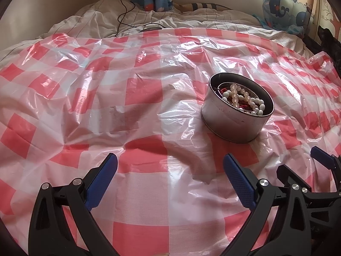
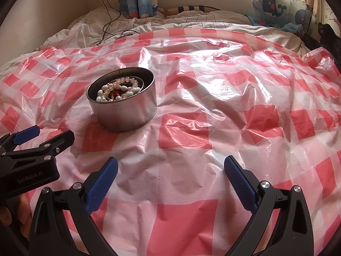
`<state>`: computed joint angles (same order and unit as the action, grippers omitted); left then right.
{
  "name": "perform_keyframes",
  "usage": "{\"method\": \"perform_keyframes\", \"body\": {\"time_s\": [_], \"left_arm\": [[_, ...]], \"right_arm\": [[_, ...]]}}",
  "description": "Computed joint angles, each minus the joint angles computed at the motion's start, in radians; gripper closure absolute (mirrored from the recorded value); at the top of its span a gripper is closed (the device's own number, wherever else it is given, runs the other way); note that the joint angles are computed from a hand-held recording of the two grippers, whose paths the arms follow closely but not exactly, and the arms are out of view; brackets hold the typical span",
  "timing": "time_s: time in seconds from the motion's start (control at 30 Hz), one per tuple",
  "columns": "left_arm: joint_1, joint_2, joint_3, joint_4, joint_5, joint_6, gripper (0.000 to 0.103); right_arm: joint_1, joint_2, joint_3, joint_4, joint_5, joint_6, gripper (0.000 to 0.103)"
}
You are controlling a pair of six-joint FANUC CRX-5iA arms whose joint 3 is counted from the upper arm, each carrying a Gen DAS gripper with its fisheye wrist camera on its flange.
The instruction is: Organize jewelry
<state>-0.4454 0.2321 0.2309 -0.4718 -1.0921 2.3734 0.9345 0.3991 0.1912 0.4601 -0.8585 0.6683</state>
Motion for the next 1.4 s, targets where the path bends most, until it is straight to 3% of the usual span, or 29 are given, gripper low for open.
{"method": "perform_keyframes", "body": {"time_s": [1.4], "left_arm": [[0.004,0.004,-0.002,0.015,0.007,-0.009,0.008]], "right_arm": [[0.001,0.004,0.0,-0.006,-0.007,0.007,0.007]]}}
